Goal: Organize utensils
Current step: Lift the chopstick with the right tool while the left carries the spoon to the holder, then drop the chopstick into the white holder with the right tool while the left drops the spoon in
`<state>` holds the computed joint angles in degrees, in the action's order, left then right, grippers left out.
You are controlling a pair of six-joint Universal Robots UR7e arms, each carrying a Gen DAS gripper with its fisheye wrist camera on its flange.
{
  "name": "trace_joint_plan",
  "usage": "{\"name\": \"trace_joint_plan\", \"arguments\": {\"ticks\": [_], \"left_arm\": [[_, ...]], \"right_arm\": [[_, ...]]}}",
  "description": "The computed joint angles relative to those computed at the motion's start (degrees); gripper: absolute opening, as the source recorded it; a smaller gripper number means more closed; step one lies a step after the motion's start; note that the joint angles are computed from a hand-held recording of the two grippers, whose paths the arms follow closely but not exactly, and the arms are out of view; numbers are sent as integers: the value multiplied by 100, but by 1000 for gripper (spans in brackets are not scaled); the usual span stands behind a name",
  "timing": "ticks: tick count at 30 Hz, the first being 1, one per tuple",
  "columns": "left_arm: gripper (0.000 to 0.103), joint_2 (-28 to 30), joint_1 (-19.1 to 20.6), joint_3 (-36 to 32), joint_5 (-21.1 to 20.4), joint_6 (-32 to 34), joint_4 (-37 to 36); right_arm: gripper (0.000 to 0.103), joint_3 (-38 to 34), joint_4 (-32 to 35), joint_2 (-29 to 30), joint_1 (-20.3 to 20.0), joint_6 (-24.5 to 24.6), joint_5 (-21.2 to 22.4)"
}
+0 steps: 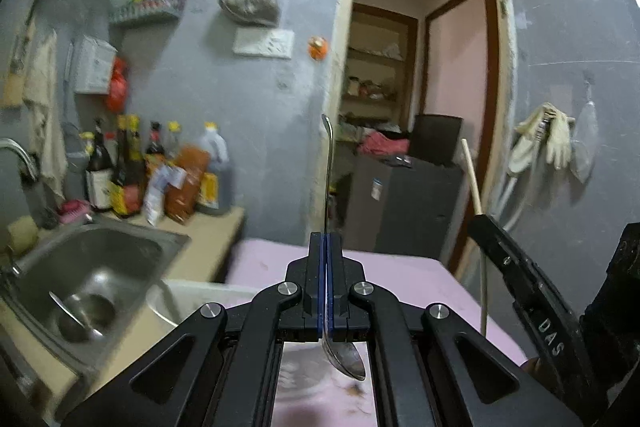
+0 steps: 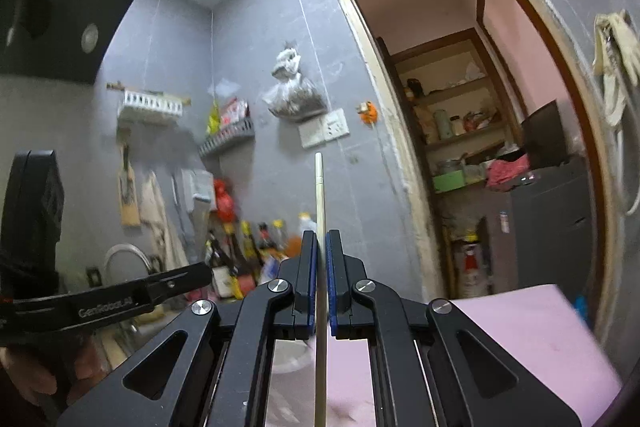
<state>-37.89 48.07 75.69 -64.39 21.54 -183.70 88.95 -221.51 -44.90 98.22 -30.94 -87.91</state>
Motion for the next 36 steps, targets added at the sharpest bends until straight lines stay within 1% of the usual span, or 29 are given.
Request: {"name": "trace_joint_plan", "arguments": {"ticks": [1,5,7,10,14,16,19,21,25,31,36], "left_arm": [[0,-6,21,-90,58,33,15],[0,22,142,-412,246,122,1],[0,97,189,-627,467,224,-69],[0,205,260,-889,755,265,41],[0,424,371,-1168,1002,197,34],[0,558,421,-1297,1102,193,13],[0,718,475,-1449,1243,189,40],[0,787,509,-1510,1283,165,92],[0,866,573,-1521,1327,53,152],[0,928,629,-1482,1268,-11,60],[0,961,653,-1404,1201,37,-64]], "right_arm": [[2,-207,89,108,22,124,99],[2,-861,361,470,102,357,328],[2,-1232,471,683,133,457,451],[2,-1761,656,985,143,696,588],[2,-2147,709,1269,113,726,590],[2,-2245,708,1362,95,736,548],[2,-2353,709,1491,81,606,447],[2,-2398,726,1559,79,491,363],[2,-2478,736,1653,61,421,323],[3,-2543,669,1744,51,176,337],[3,-2558,589,1803,26,127,271]]}}
